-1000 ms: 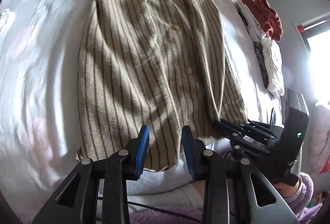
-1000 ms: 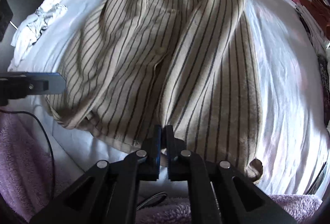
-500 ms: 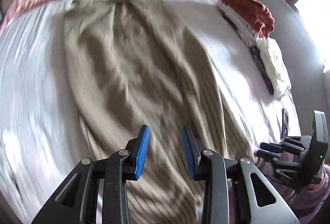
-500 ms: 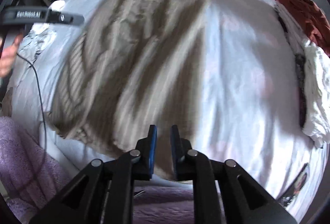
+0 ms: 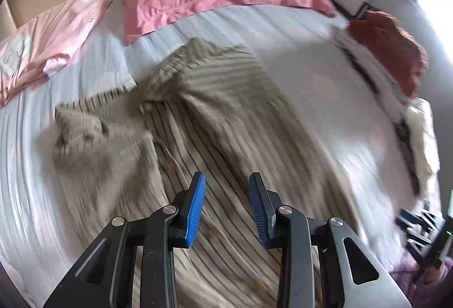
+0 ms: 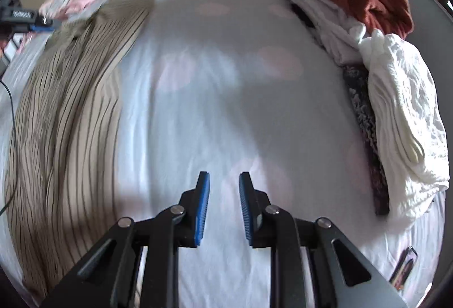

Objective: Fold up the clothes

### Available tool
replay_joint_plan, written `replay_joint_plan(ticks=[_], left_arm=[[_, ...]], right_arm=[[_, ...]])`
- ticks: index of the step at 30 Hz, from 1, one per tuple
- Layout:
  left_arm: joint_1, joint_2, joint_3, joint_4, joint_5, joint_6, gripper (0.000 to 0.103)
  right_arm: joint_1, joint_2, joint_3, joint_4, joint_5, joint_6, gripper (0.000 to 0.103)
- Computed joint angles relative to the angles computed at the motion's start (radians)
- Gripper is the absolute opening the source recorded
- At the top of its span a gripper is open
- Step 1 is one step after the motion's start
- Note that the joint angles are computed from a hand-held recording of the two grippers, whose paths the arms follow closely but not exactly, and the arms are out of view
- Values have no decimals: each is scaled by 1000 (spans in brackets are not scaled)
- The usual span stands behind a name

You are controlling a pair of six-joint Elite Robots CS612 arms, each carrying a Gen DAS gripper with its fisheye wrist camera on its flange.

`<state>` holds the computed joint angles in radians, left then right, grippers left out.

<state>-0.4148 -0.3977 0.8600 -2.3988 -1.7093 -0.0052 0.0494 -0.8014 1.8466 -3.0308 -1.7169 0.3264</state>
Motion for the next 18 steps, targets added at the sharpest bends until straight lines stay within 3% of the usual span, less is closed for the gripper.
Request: replay_joint_plan(ticks=[2,6,10,16,17,18], left_arm=[[4,68,-125,77,15,-19,34],[21,185,-334,176,-30,-84,34],[33,267,-479,235,-79,-145,34],[31,285,-490,193,-66,-183,34],[29,278,-472,169,-59,-189,32],[28,269,-449,138,-52,-195,21]], right_arm=[[-11,9,4,-51,-13,25,21],[-23,21,11,-110,-27,84,21],[-15,28,5,-115,-74,100,21],[-7,62,-31,-75,-57,53,21],[-4,64,-33,-80,-53,41,21],[-2,66,-34,-84,-48,29,21]])
